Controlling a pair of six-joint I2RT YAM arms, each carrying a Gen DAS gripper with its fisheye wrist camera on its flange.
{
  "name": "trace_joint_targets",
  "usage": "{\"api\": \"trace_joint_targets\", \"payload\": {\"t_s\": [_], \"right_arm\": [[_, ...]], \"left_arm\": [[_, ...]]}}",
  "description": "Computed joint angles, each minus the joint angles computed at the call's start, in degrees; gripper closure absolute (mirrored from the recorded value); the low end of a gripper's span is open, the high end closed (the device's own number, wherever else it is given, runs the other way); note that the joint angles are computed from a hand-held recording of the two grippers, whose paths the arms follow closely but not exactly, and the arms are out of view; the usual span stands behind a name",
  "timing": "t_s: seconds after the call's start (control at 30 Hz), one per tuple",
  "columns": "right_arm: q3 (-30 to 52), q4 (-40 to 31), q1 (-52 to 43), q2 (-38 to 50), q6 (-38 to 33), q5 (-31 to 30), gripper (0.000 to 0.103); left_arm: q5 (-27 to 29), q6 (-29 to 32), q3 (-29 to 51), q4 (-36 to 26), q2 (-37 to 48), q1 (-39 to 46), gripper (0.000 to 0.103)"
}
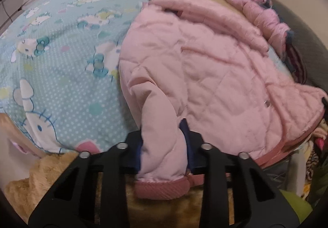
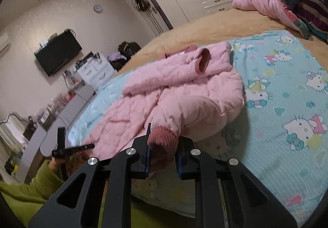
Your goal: Fold large clothes
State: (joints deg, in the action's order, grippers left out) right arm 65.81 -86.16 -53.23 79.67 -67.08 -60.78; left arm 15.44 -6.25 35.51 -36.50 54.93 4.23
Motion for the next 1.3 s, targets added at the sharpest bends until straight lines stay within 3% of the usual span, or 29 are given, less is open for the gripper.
{"api": "trace_joint_targets", "payload": {"t_s": [0.2, 0.47, 0.67, 1.0, 1.3], "right_arm": [[0.55, 3.57, 1.50, -0.04, 5.64, -3.74, 0.086], [2.32, 9.88, 2.80, 0.25, 14.57, -7.22, 0.086], [3.39, 19.42, 5.67, -0.02, 26.25, -9.15, 0.087], [3.47, 39.59, 11.70, -0.36, 47.24, -7.23, 0.087], [4.53, 50.99, 15.80, 2.27, 57.50, -3.60, 0.087]], "left_arm": [[0.04, -1.31, 8.21, -0.22, -2.02, -0.79, 0.089], [-6.54, -3.35, 16.31, 1.99, 1.53, -6.26, 0.089], [-10.17, -3.15, 21.26, 2.98, 4.94, -8.78, 0.089], [-13.14, -1.52, 28.25, 4.07, 11.55, -10.27, 0.089], [-12.76, -1.37, 31.78, 5.98, 16.54, -9.63, 0.089]]}}
